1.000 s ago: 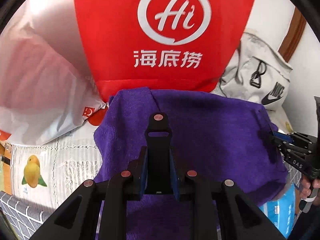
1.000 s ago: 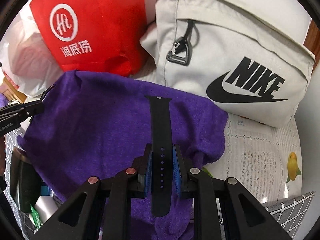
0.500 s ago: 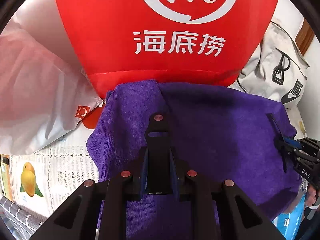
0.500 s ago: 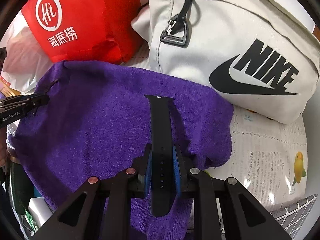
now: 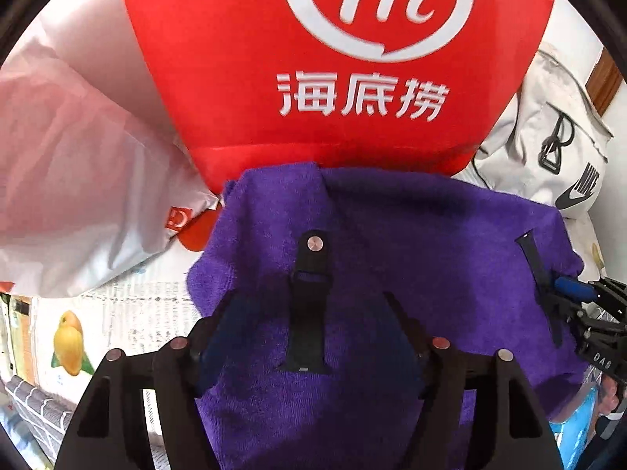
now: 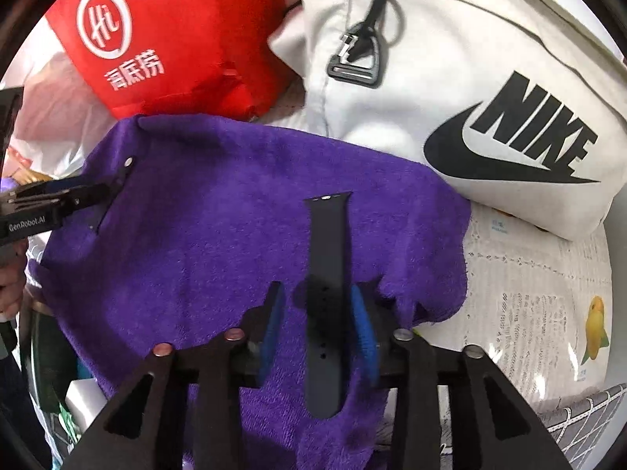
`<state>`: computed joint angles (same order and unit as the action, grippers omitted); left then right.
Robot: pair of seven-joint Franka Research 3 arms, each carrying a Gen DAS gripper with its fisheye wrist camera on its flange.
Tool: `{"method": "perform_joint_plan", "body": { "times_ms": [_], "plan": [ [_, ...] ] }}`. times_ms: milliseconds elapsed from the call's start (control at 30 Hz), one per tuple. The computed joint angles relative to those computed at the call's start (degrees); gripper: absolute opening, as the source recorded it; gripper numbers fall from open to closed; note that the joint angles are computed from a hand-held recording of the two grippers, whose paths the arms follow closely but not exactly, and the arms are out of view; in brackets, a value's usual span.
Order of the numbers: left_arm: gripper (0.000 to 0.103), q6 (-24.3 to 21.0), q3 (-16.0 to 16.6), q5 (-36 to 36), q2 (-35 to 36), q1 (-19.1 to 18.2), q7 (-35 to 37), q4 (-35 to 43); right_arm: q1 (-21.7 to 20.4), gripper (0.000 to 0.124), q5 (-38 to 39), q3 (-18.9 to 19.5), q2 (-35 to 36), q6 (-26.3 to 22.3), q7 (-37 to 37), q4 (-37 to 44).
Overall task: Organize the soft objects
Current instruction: 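Lower the strap onto the purple towel and open the right gripper, then grasp the white cloth with the left gripper while the right gripper returns to the pile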
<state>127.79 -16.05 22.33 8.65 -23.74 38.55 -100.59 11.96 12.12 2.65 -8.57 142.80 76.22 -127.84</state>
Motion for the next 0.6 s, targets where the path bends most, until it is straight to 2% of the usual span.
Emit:
{"method": "perform_joint_plan", "body": {
  "times_ms": [167, 233, 300, 400, 500, 567, 600],
  "plan": [
    [0.071, -4.49, -0.38, -0.36, -2.42, -0.39, -1.15, -0.48, -0.35, 0.062, -4.04, 1.11, -3.33, 1.75, 3.22, -1.94],
    [0.071, -4.42, -0.70, 0.27, -4.34, -0.53, -1.67, -2.19, -0.66, 0.068, -4.75, 1.21, -5.54, 2.17, 4.30, -3.28],
    [0.071, -1.99, -1.07, 0.24, -7.38, -0.47, -2.94, -5.46, -1.66, 0.074, -7.60, 2.15, -7.55, 2.30, 7.20, -4.28],
    [0.071, 4.00, -1.92, 3.47, -13.19, -0.17, -7.85, -11.99, -1.25, 0.075, -8.54, 2.08, -11.02, 2.50, 5.84, -6.38],
    [0.071, 2.31, -3.62, 6.90, -16.51, -0.22, -11.01, -14.18, -2.02, 0.075, -10.75, 3.80, -15.94, 5.59, 7.26, -11.23],
    [0.071, 0.02, -4.40, 7.57, -17.87, -0.32, -11.11, -14.78, -0.63, 0.075, -8.60, 2.39, -18.49, 5.05, 4.88, -12.99],
    [0.071, -2.56, -5.10, 8.14, -17.47, -0.38, -11.85, -13.91, 0.70, 0.075, -6.24, 0.95, -19.92, 4.45, 2.81, -13.88]
  ]
}}
